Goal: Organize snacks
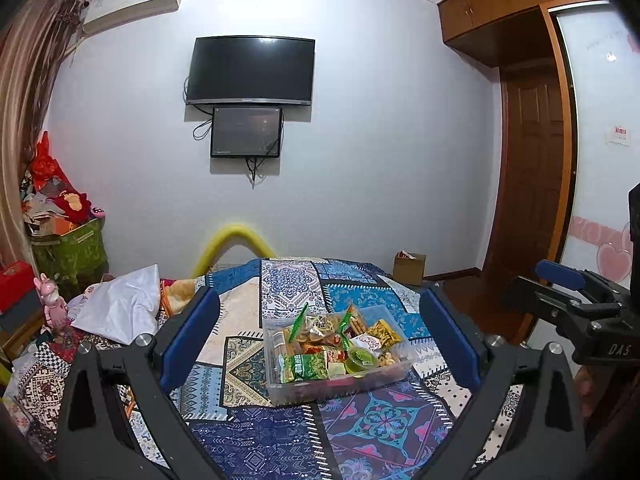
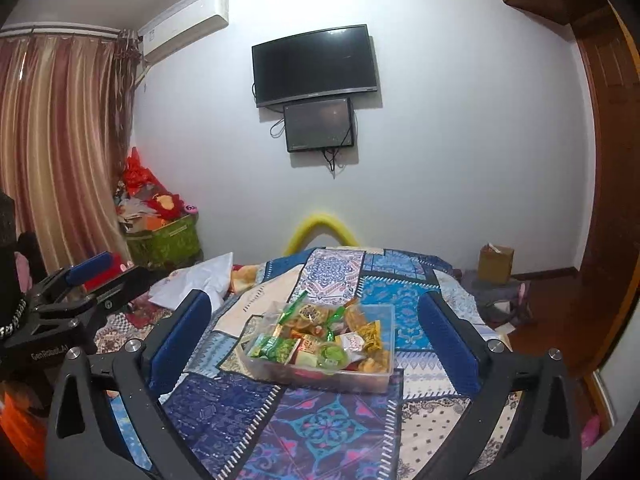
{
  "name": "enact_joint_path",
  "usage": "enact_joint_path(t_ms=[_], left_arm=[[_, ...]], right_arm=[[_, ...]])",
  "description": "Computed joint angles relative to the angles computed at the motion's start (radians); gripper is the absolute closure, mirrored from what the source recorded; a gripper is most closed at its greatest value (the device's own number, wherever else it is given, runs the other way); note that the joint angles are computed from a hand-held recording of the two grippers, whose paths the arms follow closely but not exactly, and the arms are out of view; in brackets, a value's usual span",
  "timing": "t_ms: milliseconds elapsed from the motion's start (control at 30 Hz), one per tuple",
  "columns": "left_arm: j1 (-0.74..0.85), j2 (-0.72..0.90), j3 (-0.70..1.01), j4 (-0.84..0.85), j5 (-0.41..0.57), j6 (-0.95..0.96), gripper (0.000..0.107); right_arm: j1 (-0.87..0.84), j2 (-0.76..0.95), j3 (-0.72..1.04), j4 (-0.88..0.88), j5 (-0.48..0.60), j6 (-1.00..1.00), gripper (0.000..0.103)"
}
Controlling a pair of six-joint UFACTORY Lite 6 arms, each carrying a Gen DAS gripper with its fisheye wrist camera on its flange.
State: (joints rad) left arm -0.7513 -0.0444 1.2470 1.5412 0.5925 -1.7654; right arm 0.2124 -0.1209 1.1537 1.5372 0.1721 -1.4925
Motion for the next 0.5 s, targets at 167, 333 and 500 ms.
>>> enact_joint_path(t_ms=[167,333,500], left_arm=[[-0.001,0.005,-0.003,-0.001,-0.003,-0.004,0.006],[0.000,0.013,0.002,-0.010,-0.005,0.001,0.006],[-0.004,0.016,0.003,-0.018,-0.005,0.010,0.006]], right_arm=[[0.002,-0.010,-0.021,0.057,-0.011,-0.054,0.000],[-0.002,-0.033,-0.045,0.055,-0.004,-0.052,0.000],[-0.003,-0.041,-0.049,0.018,0.001,-0.012,0.000]])
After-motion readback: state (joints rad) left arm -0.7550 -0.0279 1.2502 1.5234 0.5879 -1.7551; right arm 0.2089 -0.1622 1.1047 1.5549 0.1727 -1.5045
